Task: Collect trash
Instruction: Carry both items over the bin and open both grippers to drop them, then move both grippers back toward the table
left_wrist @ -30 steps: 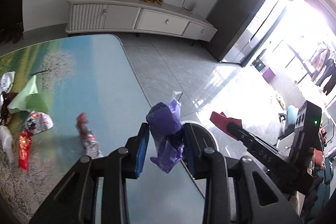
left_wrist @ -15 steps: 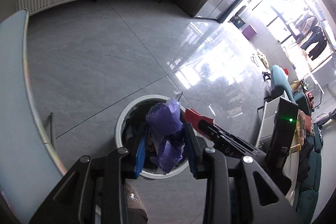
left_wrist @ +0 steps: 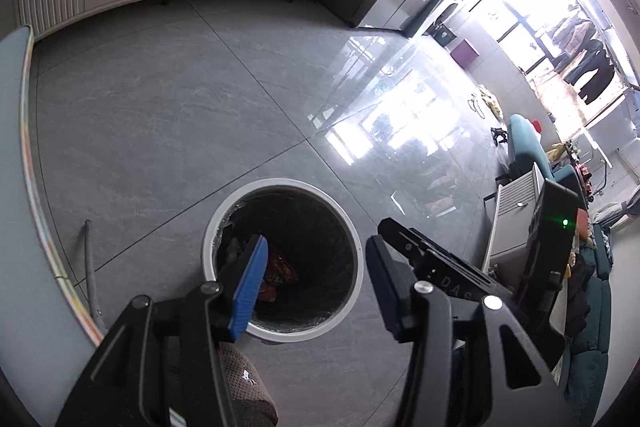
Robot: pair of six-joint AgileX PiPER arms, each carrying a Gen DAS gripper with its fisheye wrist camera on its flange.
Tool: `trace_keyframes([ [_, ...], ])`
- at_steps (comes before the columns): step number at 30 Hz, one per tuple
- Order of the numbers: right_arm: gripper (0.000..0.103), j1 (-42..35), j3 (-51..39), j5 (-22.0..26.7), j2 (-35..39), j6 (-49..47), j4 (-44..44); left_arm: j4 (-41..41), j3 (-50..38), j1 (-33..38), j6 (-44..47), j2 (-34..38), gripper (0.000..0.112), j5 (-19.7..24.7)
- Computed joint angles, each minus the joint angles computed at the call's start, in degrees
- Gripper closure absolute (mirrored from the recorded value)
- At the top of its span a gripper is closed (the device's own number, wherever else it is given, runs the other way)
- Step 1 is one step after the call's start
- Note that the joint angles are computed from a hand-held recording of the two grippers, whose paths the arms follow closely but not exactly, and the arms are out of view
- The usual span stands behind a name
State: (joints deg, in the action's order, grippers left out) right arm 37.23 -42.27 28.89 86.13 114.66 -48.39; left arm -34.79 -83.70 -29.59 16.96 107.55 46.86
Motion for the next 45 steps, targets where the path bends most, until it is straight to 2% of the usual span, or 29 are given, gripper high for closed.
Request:
trace_keyframes([
  [4,0.062,2.64,-3.90,2.59,-0.34,-2.39,0.25,3.57,6.56,1.84,-1.29,-8.32,0.063,-2.61],
  [10,0.062,8.76,-10.14,8.15,-0.68,-4.56,-0.06,4.68,14.94,8.96,-1.21,-20.68,0.063,-4.14],
  [17,0.062,14.84,-18.68,13.79,1.39,-8.69,0.29,2.49,20.23,20.79,3.69,-31.96,0.063,-1.10],
  [23,0.062,19.53,-26.47,17.80,4.41,-12.99,0.66,-3.34,23.75,34.50,11.59,-38.35,0.063,5.58],
  [31,0.062,24.27,-36.43,22.01,9.16,-18.58,1.39,-11.63,24.57,56.83,24.26,-40.46,0.063,16.70],
  [34,0.062,25.55,-40.39,22.13,11.70,-20.70,2.12,-12.97,24.12,63.38,26.85,-39.41,0.063,18.83],
  [37,0.062,25.98,-44.32,21.36,14.58,-23.79,3.77,-13.66,23.83,69.17,29.40,-37.41,0.063,20.25],
  [40,0.062,25.23,-47.94,19.05,17.97,-27.70,6.77,-13.48,23.56,72.03,30.34,-35.16,0.063,20.27],
  [45,0.062,24.00,-53.31,15.33,23.63,-36.24,13.63,-11.52,22.34,71.21,28.81,-31.32,0.064,17.25],
])
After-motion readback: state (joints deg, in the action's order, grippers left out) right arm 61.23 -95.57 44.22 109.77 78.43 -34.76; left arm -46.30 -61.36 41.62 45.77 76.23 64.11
